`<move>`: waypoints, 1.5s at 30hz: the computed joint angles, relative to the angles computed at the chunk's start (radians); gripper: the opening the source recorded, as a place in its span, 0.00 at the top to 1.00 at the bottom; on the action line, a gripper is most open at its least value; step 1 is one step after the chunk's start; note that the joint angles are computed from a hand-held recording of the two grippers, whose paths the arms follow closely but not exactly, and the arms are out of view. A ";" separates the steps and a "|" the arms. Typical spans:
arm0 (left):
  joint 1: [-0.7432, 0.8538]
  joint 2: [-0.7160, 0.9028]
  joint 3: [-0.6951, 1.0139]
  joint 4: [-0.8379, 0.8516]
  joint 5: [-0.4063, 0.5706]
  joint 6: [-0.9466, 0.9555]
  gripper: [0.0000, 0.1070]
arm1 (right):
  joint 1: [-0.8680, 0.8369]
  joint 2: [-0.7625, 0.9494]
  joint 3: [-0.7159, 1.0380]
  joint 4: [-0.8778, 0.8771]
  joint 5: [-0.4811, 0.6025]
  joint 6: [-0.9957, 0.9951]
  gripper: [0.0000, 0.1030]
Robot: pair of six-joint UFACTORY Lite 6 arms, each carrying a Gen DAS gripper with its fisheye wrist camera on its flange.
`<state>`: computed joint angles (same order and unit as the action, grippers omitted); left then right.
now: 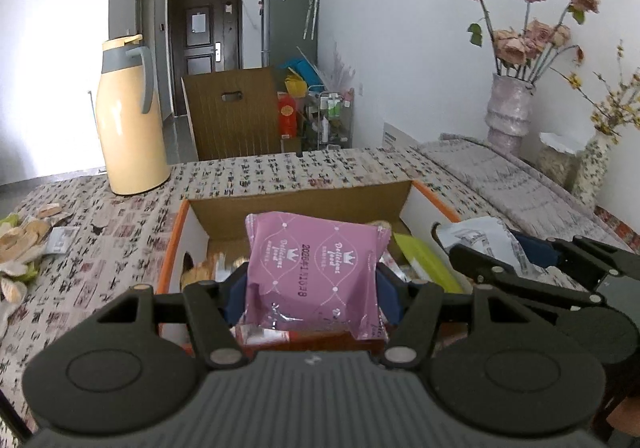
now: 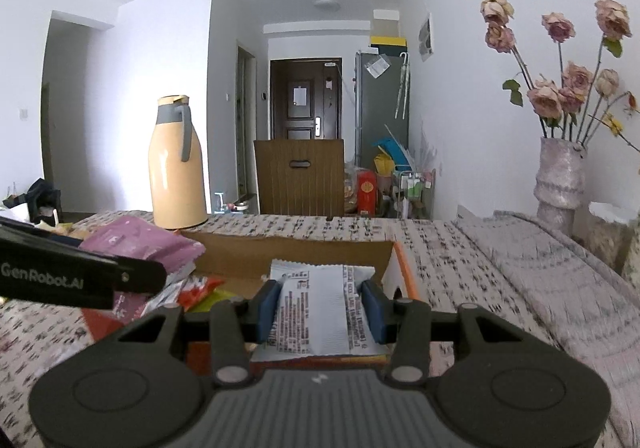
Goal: Organize snacks
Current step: 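Carry the pink packet over the box with the left tool while the right tool carries the white packet, then open both tools to drop the pink and white packets into the box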
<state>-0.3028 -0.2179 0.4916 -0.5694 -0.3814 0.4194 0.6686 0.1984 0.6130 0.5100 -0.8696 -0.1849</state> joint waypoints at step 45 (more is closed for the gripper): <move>0.109 0.416 0.271 0.107 -0.088 -0.203 0.04 | -0.145 0.342 0.344 -0.043 0.086 0.079 0.00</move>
<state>-0.1938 0.1980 0.7626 -0.4624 -0.4689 0.2161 0.5234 0.5408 0.9568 0.4665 -0.7834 -0.1059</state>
